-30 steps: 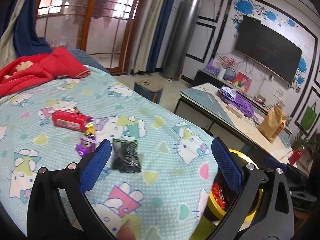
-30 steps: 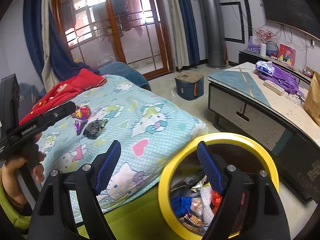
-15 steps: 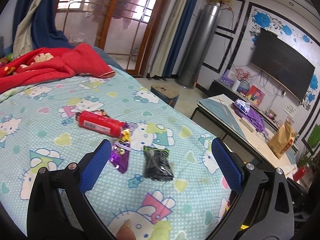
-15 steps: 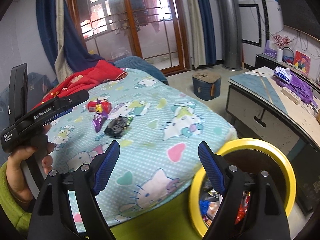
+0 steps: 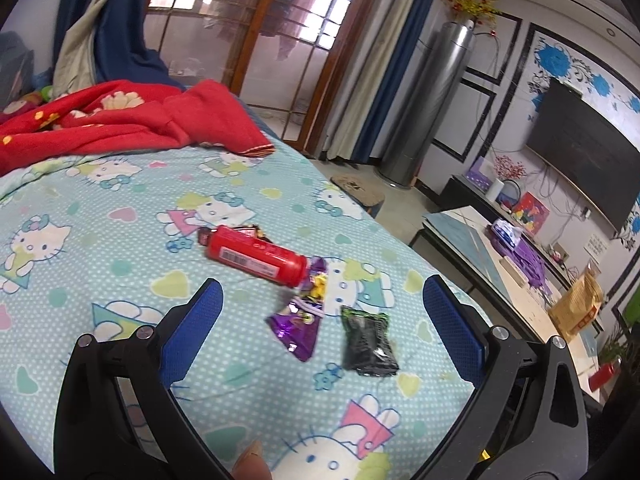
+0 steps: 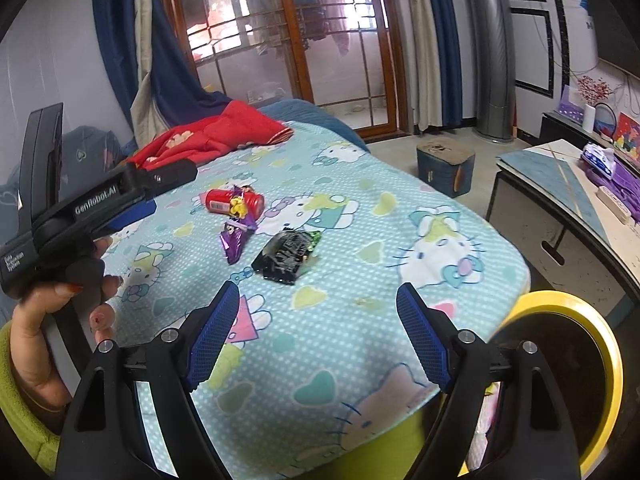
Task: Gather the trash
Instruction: 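Grasp the red bottle with the left tool while the right tool grasps the black packet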
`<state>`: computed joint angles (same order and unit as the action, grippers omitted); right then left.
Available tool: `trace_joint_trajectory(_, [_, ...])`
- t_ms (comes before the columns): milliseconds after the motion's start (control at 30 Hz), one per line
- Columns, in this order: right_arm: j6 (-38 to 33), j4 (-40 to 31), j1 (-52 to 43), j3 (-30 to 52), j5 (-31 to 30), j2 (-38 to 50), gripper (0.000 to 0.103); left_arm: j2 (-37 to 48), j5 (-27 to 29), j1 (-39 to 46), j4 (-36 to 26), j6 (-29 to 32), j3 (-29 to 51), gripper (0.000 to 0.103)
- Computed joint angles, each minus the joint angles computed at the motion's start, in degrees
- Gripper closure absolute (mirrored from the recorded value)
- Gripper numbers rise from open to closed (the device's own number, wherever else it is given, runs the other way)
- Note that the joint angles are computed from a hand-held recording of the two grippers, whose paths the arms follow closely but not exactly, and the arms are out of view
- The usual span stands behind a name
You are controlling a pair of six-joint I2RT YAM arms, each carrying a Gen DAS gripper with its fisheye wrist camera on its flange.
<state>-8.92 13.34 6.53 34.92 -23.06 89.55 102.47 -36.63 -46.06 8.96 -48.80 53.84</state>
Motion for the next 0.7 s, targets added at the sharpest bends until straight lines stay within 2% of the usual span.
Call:
trace_joint_trajectory(167, [0.6,0.6,2.3,2.6,2.1,3.7,0.025,-1.0,2.8,3.0,-0.6,-1.6,-0.9,0.011])
trace_joint_trajectory(367, [3.1,-1.1,5.3,9.4,3.2,10.3,0.025,-1.9,7.7,8.5,1.1,-4.1,-2.4,0.011])
trace_joint_trajectory(600, [6.4,-4.8,8.5,17.8,4.0,18.0,0.025,1.6,17.6,15.4,3.5,-6.4,-0.8,0.011])
trace_joint_trajectory(700, [6.4,-5.2,9.8,19.8,5.5,20.2,0.025,4.0,20.5,17.4,4.1,-7.2,0.8,0.016])
